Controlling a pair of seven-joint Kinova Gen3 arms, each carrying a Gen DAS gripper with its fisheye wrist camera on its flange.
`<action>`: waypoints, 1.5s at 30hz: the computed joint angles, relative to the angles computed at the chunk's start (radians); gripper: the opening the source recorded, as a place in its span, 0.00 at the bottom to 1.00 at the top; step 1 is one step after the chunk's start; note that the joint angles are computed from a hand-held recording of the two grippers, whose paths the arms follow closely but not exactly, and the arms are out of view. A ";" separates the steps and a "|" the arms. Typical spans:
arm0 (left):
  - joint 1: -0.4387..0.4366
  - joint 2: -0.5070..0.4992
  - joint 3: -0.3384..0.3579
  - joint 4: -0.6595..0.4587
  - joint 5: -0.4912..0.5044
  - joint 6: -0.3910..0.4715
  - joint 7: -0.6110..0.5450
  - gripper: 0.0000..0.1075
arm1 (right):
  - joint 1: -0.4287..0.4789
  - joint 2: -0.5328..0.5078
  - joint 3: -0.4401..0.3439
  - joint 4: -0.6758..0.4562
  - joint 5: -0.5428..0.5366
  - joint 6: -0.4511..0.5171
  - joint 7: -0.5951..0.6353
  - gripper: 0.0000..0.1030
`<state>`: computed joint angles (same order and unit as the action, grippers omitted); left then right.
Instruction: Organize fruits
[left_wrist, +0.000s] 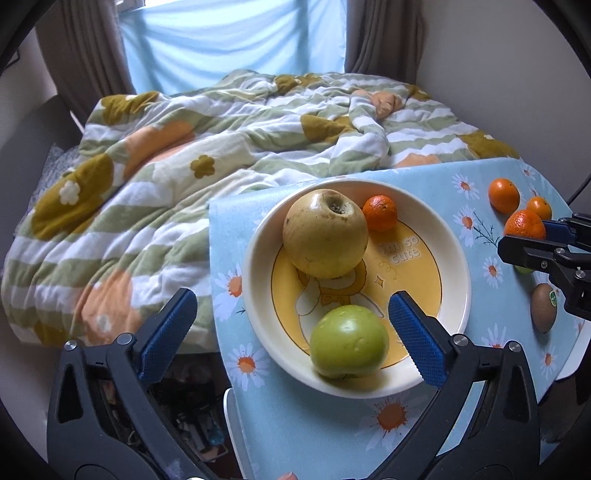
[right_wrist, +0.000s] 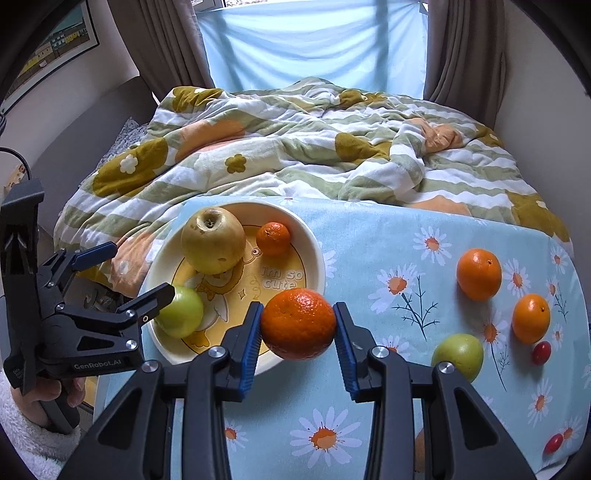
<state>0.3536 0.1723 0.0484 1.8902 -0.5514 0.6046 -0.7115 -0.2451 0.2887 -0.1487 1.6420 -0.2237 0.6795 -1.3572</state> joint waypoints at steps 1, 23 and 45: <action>0.006 -0.006 0.000 0.002 -0.002 0.011 0.013 0.96 | 0.007 0.006 -0.006 -0.011 -0.007 0.010 0.016 0.34; 0.059 -0.066 0.081 0.017 -0.074 0.200 0.401 0.96 | 0.007 0.210 -0.036 -0.198 -0.057 0.094 0.232 0.34; 0.031 -0.115 0.107 0.013 -0.013 0.243 0.347 0.96 | 0.017 0.121 -0.058 -0.106 -0.100 -0.002 0.290 0.94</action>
